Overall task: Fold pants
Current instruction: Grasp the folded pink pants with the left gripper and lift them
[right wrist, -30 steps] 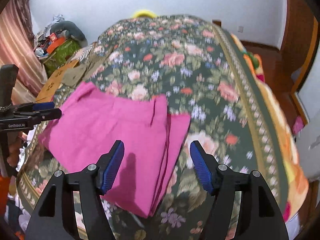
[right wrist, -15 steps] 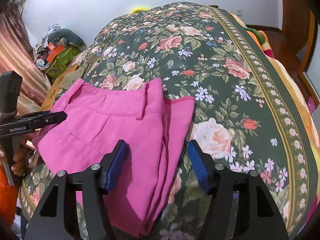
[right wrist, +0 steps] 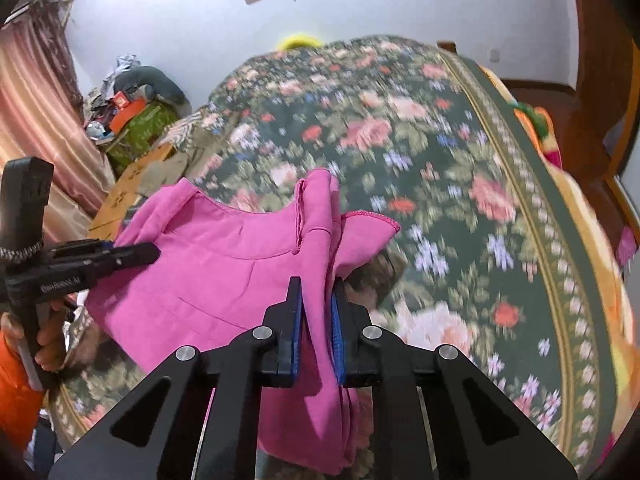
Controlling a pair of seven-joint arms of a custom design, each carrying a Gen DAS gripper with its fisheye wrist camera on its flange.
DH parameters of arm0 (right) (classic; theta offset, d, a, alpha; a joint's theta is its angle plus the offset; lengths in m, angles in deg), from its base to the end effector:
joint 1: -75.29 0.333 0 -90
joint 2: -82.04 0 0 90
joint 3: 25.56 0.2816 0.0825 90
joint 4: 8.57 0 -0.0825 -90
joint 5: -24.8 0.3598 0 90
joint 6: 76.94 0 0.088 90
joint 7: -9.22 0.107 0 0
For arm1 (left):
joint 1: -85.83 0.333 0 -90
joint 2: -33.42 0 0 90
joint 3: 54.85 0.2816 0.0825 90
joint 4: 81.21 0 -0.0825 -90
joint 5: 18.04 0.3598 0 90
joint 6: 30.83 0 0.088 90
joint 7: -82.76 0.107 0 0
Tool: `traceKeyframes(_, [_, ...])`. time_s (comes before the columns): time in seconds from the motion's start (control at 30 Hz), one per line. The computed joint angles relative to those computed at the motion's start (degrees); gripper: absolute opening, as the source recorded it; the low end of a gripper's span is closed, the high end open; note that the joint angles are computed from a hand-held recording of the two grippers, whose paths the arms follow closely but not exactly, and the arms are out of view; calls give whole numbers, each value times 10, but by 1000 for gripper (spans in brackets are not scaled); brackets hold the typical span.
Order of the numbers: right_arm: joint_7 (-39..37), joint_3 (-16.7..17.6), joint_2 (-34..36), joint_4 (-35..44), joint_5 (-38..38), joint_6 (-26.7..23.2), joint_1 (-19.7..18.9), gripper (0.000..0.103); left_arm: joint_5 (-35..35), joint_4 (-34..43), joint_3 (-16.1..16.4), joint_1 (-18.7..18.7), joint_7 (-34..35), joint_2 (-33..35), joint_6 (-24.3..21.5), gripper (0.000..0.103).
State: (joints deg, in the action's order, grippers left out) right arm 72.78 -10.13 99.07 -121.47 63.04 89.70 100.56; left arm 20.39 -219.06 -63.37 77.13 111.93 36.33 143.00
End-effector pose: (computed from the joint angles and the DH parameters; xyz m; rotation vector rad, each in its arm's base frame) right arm 0.4977 0.3652 0.3704 -2.0912 1.1978 -0.0417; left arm 0.4709 -0.1953 0.3321 -2.0480 1.8224 -0.7344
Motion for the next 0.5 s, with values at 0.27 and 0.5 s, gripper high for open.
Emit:
traceKeyframes(0.27, [33,-15,26,85,-83,7,36,11,157,-35,-3,56,-127,-86,11,18])
traceKeyframes(0.5, [86,-25,110,216,-154,-16,77,11,206,-69,-12,136,-156,-138,29,18])
